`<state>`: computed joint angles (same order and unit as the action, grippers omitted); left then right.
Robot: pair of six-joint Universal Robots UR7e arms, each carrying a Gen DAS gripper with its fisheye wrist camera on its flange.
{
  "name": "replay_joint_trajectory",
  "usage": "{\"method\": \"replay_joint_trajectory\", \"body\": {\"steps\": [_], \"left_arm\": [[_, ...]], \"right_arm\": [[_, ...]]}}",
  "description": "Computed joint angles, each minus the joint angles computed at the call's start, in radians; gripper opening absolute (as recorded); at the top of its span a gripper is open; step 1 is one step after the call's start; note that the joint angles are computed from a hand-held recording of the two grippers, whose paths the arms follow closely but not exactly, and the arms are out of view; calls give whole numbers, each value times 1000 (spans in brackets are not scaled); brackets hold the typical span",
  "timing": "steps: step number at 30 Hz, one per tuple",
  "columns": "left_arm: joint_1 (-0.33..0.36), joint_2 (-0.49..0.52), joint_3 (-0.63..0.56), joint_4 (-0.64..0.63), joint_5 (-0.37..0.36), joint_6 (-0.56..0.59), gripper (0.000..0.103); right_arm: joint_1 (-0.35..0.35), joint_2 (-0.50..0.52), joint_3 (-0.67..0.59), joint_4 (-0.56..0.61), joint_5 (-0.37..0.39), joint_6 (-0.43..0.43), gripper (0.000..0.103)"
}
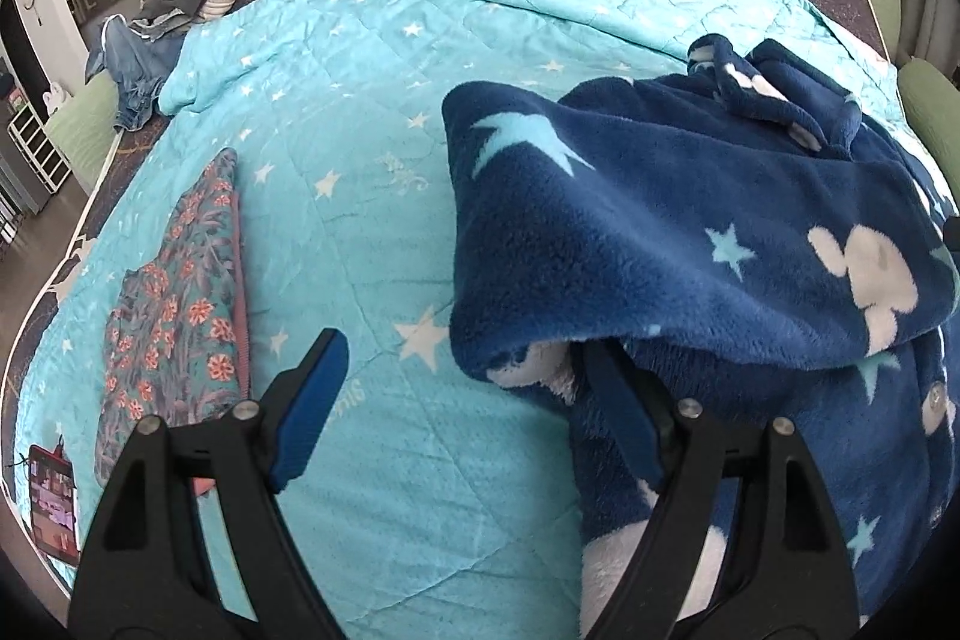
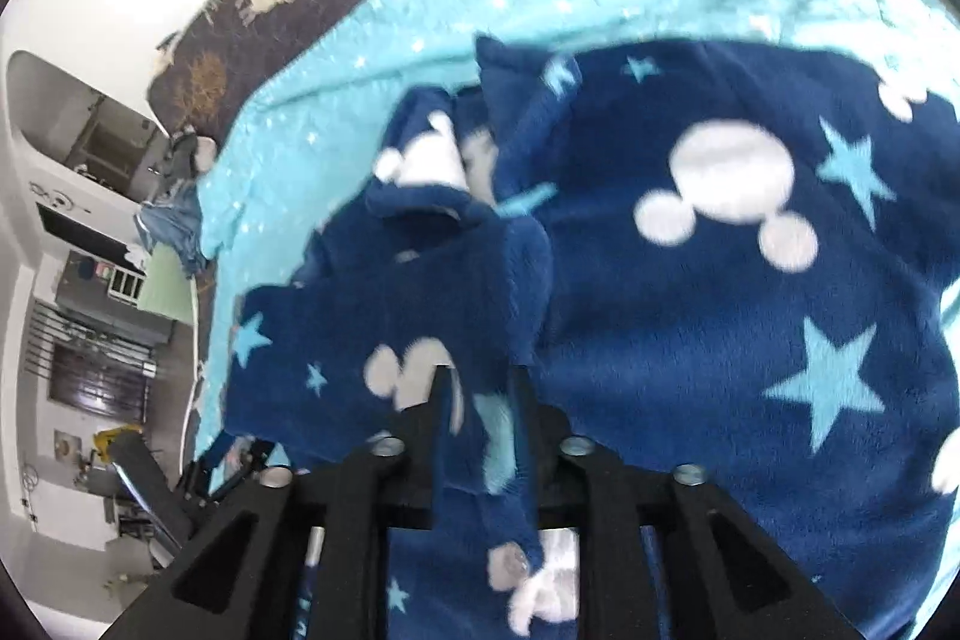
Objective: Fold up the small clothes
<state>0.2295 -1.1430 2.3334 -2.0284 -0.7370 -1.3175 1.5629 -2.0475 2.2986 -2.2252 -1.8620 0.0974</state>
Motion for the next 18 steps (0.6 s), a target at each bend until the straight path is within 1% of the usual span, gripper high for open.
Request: {"method": "replay_joint_trajectory", "body": {"steps": [2, 4, 6, 7, 8, 9, 10, 12, 13, 16, 18], "left_arm": [[3, 1, -2, 5, 3, 1, 82], [11, 6, -9, 8, 6, -4, 82], [17, 9, -14, 4, 6, -8, 82], [16, 9, -13, -1, 6, -6, 82], [14, 9, -12, -5, 7, -4, 82], [12, 9, -12, -2, 9, -2, 82], [10, 10, -13, 4, 11, -2, 82], [6, 5, -10, 10, 13, -3, 82], [5, 2, -9, 11, 14, -3, 82], [2, -10, -8, 8, 14, -9, 82], [1, -10, 0, -48, 6, 26, 82]], "right_arm": [[-47, -21, 22, -18, 37, -4, 64], [-92, -18, 35, -41, 97, -17, 64], [-110, 7, 38, -66, 136, -39, 64], [-102, 25, 39, -91, 131, -46, 51], [-76, 58, 34, -127, 101, -68, 17], [-54, 81, 26, -136, 75, -85, 8], [-42, 92, 22, -150, 67, -99, 8], [-23, 80, 22, -176, 87, -108, 8], [-7, 68, 21, -190, 83, -112, 7], [75, 26, 5, -256, 2, -124, 7], [100, -7, -16, -264, -27, -146, 7]]}}
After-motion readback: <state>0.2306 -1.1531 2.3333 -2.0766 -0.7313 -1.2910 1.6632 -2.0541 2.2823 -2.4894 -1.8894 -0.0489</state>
